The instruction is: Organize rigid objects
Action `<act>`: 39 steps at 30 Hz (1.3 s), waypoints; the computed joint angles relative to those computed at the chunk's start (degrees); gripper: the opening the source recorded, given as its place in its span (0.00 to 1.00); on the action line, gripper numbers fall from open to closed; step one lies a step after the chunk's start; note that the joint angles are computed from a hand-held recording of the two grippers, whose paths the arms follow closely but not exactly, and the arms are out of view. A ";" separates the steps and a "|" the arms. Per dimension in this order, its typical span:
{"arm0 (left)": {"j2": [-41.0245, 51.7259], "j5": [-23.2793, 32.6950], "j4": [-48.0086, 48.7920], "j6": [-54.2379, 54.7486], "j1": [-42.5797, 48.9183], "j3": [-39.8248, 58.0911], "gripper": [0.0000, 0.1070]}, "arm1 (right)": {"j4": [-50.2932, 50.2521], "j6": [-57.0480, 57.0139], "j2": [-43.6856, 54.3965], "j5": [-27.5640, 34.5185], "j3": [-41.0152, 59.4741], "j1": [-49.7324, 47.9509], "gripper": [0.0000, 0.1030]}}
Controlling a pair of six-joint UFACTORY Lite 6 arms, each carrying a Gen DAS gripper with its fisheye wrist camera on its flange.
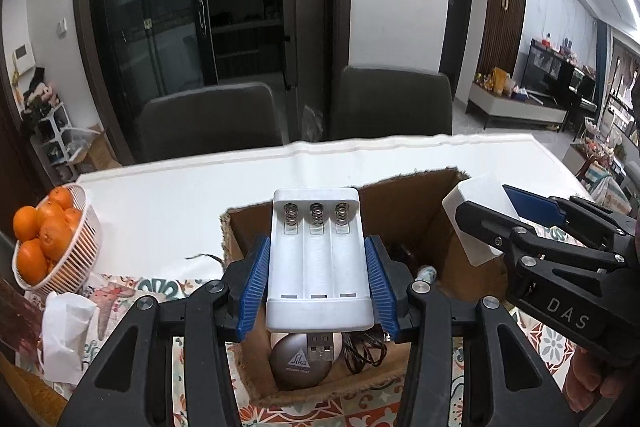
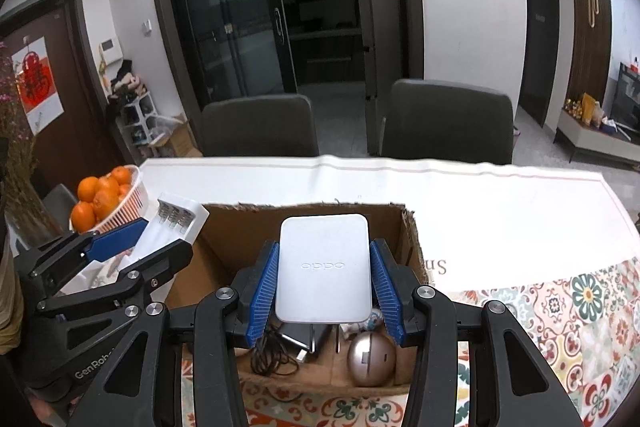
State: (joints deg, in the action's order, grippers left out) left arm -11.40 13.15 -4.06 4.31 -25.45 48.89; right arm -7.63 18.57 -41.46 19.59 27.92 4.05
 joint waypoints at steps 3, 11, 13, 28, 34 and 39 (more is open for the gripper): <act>3.04 -0.14 1.12 -1.09 -0.26 1.02 0.44 | 8.57 -9.78 4.18 -1.62 0.30 -3.01 0.45; 8.34 -1.98 8.65 -7.86 -1.38 1.24 0.44 | 7.39 -10.88 10.54 -3.24 0.13 -4.19 0.45; 9.83 -1.79 11.26 -10.44 -1.78 1.84 0.44 | 7.53 -11.32 11.52 -3.25 0.16 -4.28 0.45; 6.94 -0.71 20.60 -22.48 -2.74 -1.27 0.49 | -15.94 12.43 7.39 1.00 -1.00 1.09 0.47; -2.39 2.00 23.58 -26.64 -3.46 -6.35 0.49 | -18.06 17.95 -1.05 7.32 -2.82 5.25 0.47; -12.09 6.50 27.75 -31.09 -5.25 -10.64 0.49 | -22.82 27.74 -10.97 16.49 -4.73 12.54 0.47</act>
